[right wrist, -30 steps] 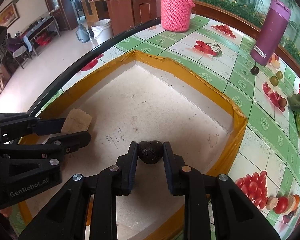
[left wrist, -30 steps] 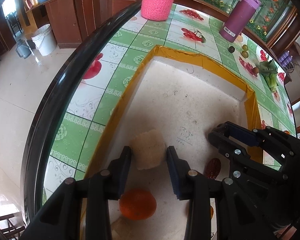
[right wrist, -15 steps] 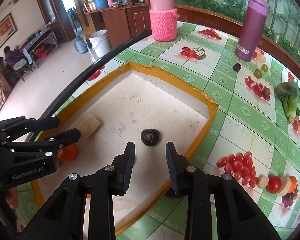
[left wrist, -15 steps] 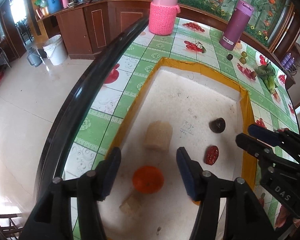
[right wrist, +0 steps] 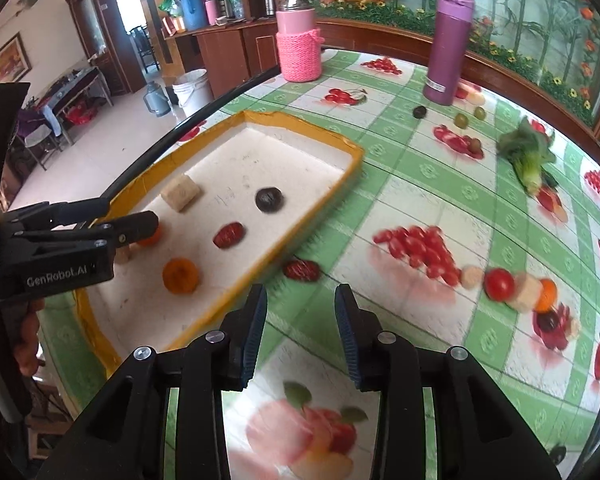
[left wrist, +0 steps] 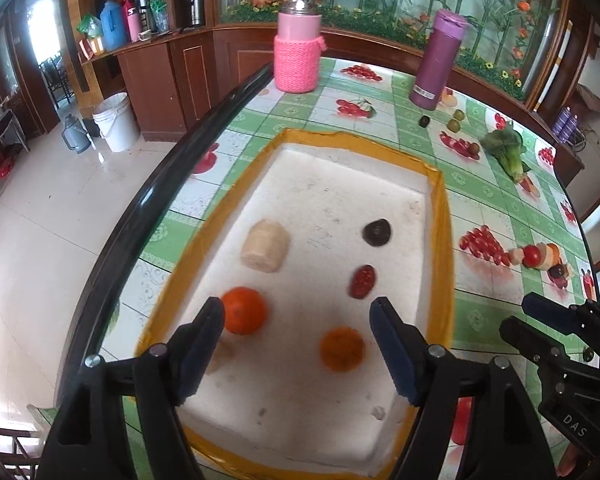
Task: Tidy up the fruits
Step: 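Withdraw both open grippers from the tray toward the remaining fruits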
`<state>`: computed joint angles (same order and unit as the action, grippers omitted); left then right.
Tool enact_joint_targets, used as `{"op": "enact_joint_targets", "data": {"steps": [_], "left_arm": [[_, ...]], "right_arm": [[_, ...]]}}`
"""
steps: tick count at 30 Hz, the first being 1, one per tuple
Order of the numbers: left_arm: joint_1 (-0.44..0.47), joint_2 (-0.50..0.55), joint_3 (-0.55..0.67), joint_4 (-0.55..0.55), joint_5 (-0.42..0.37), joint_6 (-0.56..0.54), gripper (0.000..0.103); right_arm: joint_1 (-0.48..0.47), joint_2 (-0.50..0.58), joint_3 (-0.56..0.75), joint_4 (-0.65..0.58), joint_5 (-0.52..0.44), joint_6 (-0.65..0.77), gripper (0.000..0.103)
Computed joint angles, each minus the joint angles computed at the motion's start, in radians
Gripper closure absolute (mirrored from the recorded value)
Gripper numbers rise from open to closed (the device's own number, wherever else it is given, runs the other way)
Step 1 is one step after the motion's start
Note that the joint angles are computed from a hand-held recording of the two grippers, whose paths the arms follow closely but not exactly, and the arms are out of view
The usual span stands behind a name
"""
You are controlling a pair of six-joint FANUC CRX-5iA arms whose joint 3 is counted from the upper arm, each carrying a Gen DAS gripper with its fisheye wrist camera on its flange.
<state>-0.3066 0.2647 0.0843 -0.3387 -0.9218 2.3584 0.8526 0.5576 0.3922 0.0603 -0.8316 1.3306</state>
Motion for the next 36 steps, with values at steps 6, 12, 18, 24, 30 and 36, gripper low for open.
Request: {"op": "enact_joint_targets", "data": {"steps": [6, 12, 18, 24, 30, 36], "left_arm": [[-0.064, 0.035, 0.062, -0.013, -0.03, 0.007, 0.026], [-0.134, 0.099, 0.155, -0.01, -0.067, -0.029, 0.023], [-0.186, 0.172, 0.258, 0.007, -0.106, -0.086, 0.022], [-0.227, 0.242, 0.353, 0.02, -0.144, -0.118, 0.022], [-0.249, 0.305, 0.429, 0.05, -0.168, -0.134, 0.022], [-0.266, 0.368, 0.514, 0.067, -0.211, -0.141, 0.022]], "right_arm": [[-0.026, -0.096, -0.145, 0.018, 0.059, -0.04, 0.065], [-0.066, -0.178, -0.269, 0.036, 0.104, -0.095, 0.064], [-0.125, -0.264, -0.394, 0.075, 0.148, -0.158, 0.06], [-0.216, -0.343, -0.522, 0.149, 0.162, -0.237, 0.059], [-0.313, -0.352, -0.562, 0.144, 0.119, -0.245, 0.058], [-0.335, -0.313, -0.52, 0.043, 0.088, -0.102, 0.058]]}}
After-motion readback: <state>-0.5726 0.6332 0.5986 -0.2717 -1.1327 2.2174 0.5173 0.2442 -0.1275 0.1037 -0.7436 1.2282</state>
